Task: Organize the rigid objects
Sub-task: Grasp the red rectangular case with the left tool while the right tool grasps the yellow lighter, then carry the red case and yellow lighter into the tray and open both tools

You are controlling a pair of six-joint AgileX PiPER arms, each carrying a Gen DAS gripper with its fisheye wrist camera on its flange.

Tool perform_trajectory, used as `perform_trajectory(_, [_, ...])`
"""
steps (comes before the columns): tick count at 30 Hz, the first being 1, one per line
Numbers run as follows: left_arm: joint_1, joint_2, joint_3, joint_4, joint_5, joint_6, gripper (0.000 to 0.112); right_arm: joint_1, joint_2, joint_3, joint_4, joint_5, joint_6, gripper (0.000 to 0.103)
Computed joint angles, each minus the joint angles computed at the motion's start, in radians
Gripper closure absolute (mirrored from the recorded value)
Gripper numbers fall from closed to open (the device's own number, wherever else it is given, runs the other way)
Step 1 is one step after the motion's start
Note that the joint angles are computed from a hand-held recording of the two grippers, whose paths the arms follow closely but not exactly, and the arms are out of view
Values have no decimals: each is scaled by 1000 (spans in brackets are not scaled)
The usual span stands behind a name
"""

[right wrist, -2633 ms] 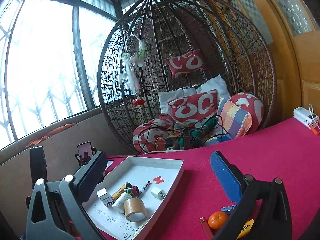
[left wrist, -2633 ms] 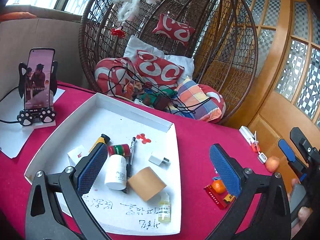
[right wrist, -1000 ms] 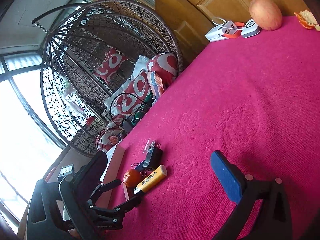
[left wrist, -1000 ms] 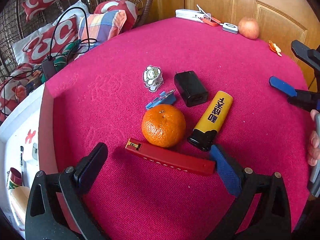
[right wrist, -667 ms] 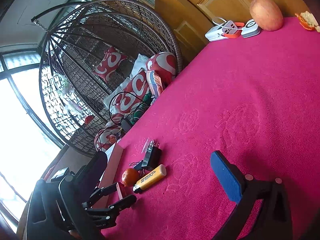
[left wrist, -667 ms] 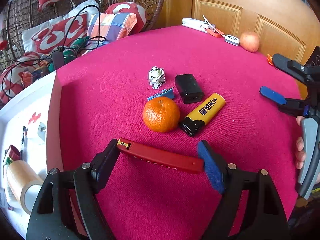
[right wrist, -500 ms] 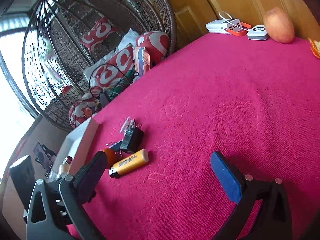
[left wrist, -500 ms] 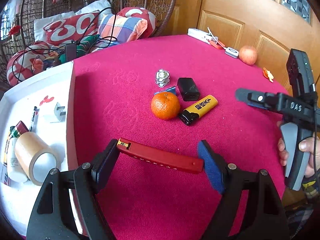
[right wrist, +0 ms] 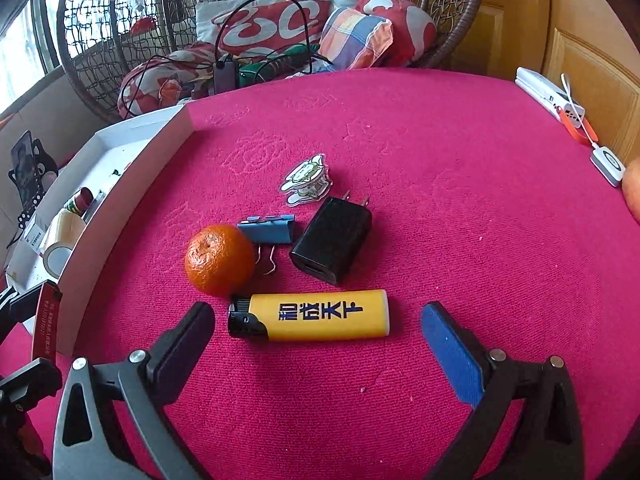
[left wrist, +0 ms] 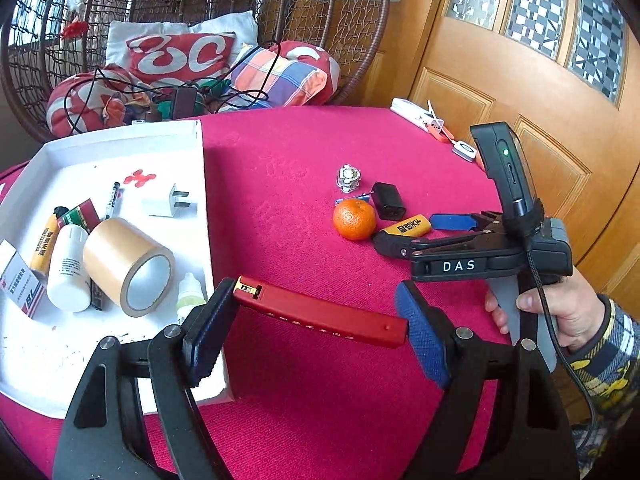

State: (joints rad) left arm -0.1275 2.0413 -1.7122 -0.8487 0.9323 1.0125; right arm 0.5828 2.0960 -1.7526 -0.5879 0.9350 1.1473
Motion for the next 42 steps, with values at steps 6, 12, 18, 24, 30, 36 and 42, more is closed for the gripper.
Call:
perform_trajectory(6, [6,-10,4,-9,-7,-7,31,30,0,-3,-60,17,-26,22])
perform_trajectory(12, [12,-53,40,-43,-36,18,31,54,-130,169,-128,-117,139,22])
perform_trajectory(18, [15,-102,90,-71,-79,40,31,113,-244,248,-295,-168,302,22])
perform_trajectory(24, [36,-139,126,-81,-131,41,31,171,-225,191,-388,-136,317,22])
perform_trajectory(30, [75,-157,135,-80,-181,0,31,190,-192,99,-381,-127,266,22])
perform_trajectory(36, [110,-191,179,-113,-220,31,31,212,-159,16,-373,-110,206,22])
perform_trajectory(42, [139,-201,190,-149,-215,60,31,222,-116,-76,-349,-89,137,22])
